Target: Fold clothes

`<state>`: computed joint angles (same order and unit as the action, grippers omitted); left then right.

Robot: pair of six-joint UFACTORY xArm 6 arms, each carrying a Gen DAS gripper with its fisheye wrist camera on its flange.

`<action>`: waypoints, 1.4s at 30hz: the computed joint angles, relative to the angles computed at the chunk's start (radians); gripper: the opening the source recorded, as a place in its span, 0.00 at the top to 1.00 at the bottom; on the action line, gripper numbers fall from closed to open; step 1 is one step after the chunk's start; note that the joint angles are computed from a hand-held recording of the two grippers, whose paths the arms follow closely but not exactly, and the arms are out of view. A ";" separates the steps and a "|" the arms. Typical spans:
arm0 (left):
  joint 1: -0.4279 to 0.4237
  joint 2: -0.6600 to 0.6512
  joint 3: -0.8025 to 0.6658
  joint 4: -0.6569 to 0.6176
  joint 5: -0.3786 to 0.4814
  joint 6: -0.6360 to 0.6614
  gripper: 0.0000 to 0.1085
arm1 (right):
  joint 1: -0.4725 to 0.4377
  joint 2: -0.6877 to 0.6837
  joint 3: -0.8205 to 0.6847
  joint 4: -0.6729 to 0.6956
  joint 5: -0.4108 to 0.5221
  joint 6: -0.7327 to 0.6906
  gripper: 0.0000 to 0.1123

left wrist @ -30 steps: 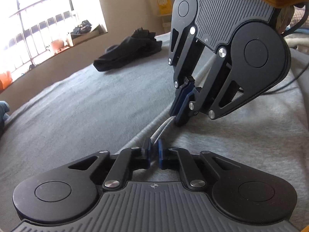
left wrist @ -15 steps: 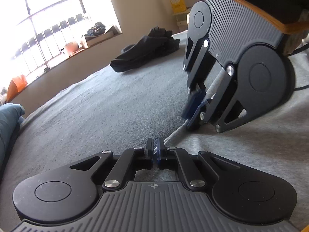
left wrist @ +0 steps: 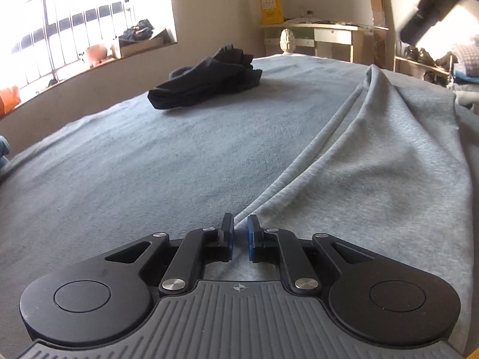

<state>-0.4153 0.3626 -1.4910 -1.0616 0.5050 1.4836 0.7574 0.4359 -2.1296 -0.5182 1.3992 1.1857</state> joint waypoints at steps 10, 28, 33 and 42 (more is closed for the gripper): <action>-0.016 -0.013 0.039 -0.054 -0.038 0.093 0.88 | -0.159 -0.016 0.244 0.317 -0.304 0.355 0.64; -0.035 -0.028 0.078 -0.195 -0.083 0.296 0.87 | -0.182 0.057 0.169 0.227 -0.213 0.448 1.00; -0.037 -0.022 0.069 -0.190 -0.092 0.285 0.86 | -0.178 0.065 0.133 0.185 -0.202 0.433 1.00; -0.038 -0.016 0.059 -0.199 -0.096 0.301 0.86 | -0.226 0.101 0.103 0.228 -0.230 0.389 1.00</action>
<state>-0.4530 0.3470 -1.4315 -1.2606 0.4086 1.7844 0.5318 0.5367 -2.0264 -0.2904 1.1691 1.5743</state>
